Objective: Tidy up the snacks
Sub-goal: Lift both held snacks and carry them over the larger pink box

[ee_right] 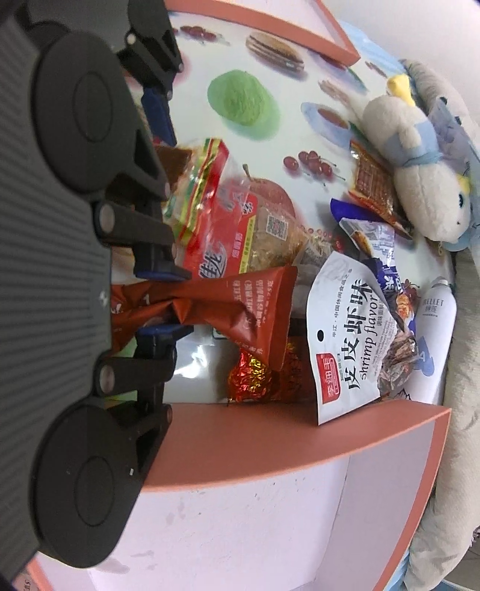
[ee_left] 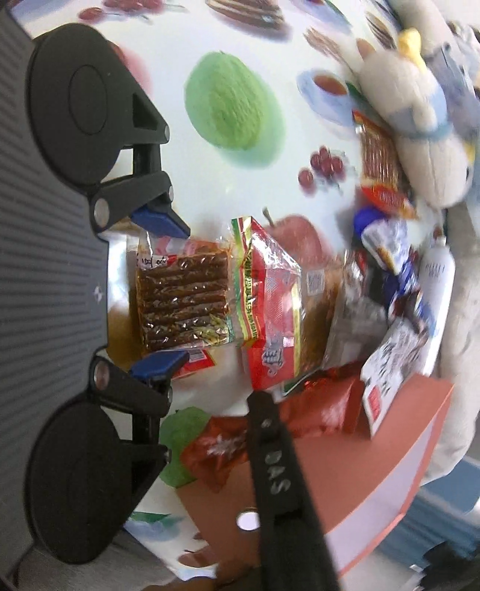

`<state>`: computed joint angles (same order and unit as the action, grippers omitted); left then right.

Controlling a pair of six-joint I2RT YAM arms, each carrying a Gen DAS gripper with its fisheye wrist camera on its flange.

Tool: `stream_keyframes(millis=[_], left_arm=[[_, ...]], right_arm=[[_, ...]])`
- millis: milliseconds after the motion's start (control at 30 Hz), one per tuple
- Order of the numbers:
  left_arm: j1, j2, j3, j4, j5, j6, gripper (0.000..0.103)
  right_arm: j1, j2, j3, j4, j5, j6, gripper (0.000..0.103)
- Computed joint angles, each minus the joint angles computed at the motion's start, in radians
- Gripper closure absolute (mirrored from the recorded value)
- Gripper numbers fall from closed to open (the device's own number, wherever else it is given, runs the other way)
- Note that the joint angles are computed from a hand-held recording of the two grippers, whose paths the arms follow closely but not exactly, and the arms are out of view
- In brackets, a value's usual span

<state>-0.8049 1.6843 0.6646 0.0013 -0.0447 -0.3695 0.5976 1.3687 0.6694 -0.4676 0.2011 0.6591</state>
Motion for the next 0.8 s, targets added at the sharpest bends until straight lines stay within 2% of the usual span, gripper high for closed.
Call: stream_keyframes(millis=[267, 567, 800], left_arm=[[-0.020, -0.193, -0.091, -0.054, -0.074, -0.113, 0.033], [-0.074, -0.430, -0.130, -0.191, -0.148, -0.203, 0.033], [-0.163, -0.578, -0.116, -0.313, -0.251, -0.247, 0.033]], right_arm=[[0.089, -0.128, -0.035, -0.051, 0.018, 0.102, 0.077], [0.282, -0.291, -0.045, -0.184, 0.131, 0.262, 0.077], [0.429, -0.375, -0.017, -0.310, 0.234, 0.385, 0.077]])
